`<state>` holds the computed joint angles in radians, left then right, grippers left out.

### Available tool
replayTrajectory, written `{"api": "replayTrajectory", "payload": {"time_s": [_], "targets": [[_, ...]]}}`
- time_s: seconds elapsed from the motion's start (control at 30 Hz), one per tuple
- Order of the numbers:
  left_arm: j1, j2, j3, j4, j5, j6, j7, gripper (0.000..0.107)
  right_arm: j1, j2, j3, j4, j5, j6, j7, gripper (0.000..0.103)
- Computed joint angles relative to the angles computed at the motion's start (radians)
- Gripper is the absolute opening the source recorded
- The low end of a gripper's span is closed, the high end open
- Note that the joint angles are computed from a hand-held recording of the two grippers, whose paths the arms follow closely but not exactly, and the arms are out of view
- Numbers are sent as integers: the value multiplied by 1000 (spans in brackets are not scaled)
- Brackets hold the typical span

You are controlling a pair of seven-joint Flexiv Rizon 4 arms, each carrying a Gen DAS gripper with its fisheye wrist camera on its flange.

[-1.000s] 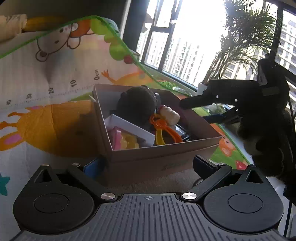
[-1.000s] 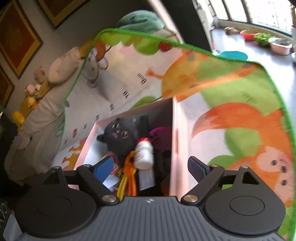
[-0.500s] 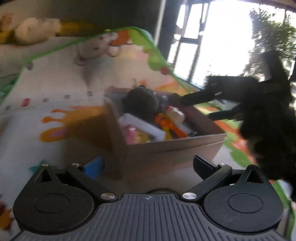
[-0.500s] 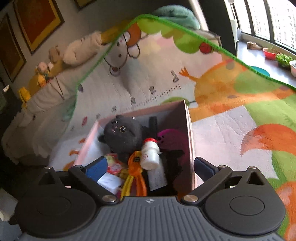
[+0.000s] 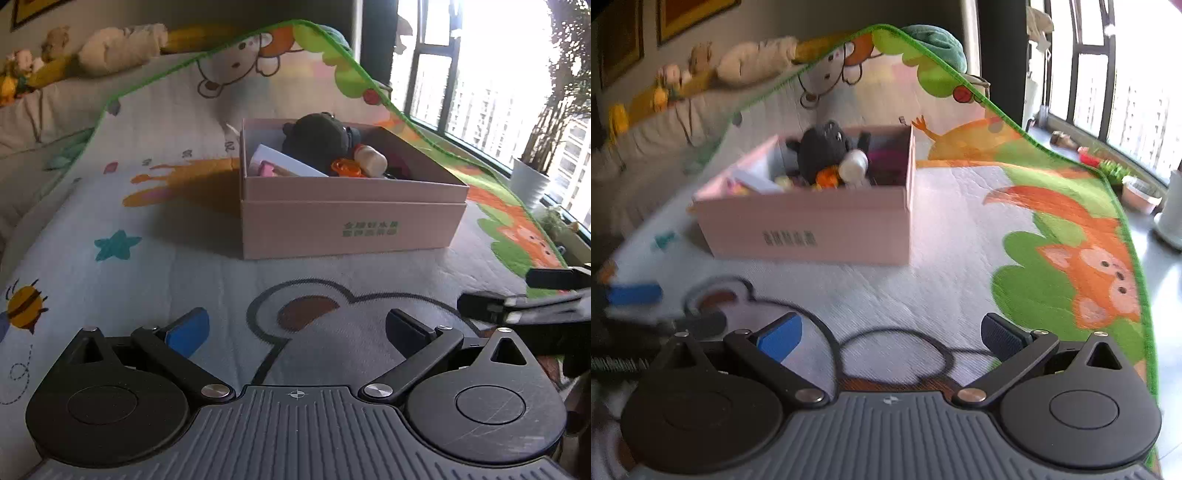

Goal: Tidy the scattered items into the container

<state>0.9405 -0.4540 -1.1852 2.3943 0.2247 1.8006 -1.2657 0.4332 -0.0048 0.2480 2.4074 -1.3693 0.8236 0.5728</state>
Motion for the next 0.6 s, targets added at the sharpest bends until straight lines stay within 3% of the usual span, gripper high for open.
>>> {"api": "replayTrajectory", "payload": {"time_s": [0.1,0.17,0.37,0.6], "targets": [[-137,39,147,-13,-7,58,-15,103,-12,-12,-12,-7,35,25,-34,103],[-217,68,232,-36,-23,30,-23,103,-26,-23,-27,-12,44,61,-69,103],[-247,69,265,-39,-23,42,-25,103,-86,-21,-61,18,-184,144,36,103],[-243,76,263,-37,-19,40,-26,103,-89,-23,-50,16,-185,127,42,103]]}}
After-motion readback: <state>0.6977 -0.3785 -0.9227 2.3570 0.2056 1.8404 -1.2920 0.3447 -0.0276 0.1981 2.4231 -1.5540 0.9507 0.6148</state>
